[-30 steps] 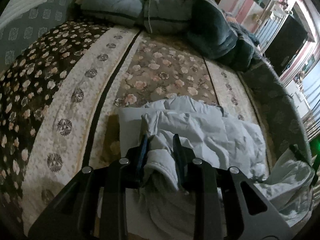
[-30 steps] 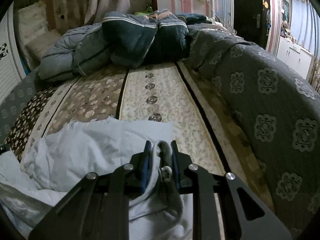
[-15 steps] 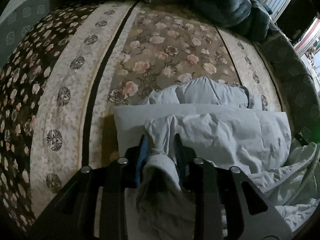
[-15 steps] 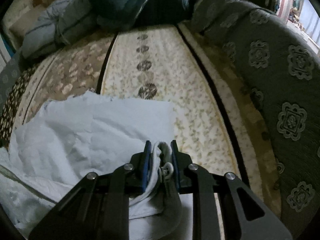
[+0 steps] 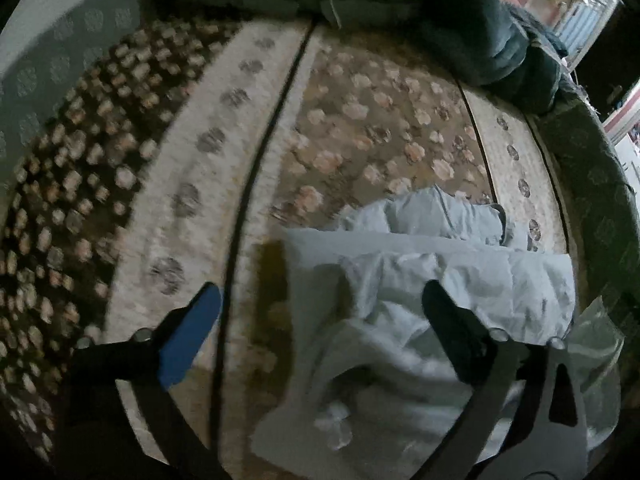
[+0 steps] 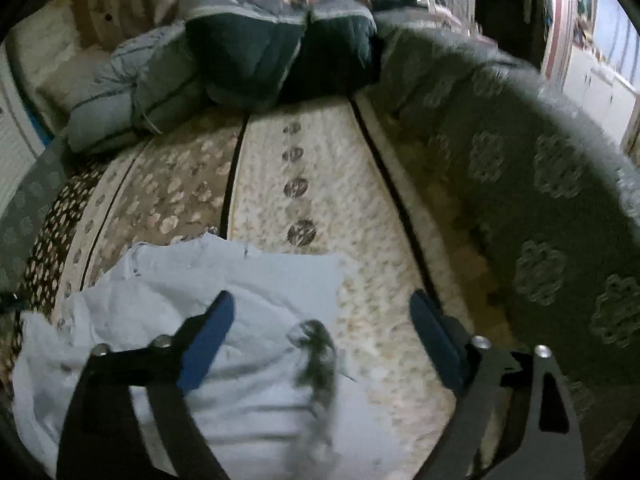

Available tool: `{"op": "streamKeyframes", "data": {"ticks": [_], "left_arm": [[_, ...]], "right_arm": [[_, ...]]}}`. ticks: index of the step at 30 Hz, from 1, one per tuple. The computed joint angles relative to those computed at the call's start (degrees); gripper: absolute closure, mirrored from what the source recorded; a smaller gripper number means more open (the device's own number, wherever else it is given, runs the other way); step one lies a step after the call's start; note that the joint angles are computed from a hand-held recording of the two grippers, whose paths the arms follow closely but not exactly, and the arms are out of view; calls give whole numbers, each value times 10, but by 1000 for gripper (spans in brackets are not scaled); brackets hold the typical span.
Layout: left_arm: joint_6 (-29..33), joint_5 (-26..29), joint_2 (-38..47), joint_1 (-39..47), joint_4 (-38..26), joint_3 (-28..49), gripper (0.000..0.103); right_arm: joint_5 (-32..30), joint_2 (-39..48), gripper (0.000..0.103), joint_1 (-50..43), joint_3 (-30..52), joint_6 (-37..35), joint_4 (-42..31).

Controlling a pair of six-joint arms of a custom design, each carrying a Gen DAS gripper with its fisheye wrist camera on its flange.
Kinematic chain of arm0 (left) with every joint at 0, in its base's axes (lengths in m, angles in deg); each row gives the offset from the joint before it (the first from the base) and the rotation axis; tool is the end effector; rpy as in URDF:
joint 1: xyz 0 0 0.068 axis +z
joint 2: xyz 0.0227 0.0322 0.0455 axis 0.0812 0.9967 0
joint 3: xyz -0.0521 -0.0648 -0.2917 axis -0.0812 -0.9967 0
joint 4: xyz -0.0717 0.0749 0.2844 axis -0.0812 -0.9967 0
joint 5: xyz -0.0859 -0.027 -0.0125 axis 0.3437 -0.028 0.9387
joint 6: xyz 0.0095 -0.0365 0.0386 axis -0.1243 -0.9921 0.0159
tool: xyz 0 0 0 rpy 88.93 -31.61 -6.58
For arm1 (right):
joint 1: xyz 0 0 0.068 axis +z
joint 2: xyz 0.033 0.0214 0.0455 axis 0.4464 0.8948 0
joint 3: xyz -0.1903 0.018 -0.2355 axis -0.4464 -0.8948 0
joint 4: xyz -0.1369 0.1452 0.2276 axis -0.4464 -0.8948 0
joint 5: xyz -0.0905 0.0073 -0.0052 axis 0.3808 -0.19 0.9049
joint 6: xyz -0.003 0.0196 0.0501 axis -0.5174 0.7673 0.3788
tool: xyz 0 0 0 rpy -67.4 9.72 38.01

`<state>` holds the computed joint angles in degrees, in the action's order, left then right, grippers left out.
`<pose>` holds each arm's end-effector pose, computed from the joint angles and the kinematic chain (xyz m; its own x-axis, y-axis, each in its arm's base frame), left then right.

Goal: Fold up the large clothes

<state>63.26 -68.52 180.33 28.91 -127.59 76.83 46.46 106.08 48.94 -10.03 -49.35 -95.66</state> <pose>0.3672 0.1529 0.3119 -0.9068 0.0306 -0.4204 0.0987 0.9851 -0.1411 0.1789 0.0610 0.3280 -0.7232 0.3448 -0.5984 0.3385 0.9322 0.1280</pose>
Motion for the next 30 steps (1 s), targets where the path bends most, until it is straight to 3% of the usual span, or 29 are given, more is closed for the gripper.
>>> {"op": "streamKeyframes", "data": {"ticks": [3, 7, 12, 16, 22, 30], "left_arm": [[69, 40, -31, 67, 7, -37, 3], [165, 114, -74, 170, 10, -104, 3], [276, 140, -128, 244, 43, -203, 3], [321, 154, -176, 247, 99, -292, 3], [349, 161, -146, 210, 71, -316, 3], [448, 196, -114, 218, 21, -286, 3]], "right_arm": [[14, -55, 7, 33, -45, 8, -35], [90, -121, 7, 159, -112, 104, -105], [141, -149, 7, 330, -168, 271, -180], [152, -129, 7, 411, -193, 338, -189], [151, -130, 2, 391, -214, 288, -146], [48, -173, 2, 246, -227, 76, -45]]}}
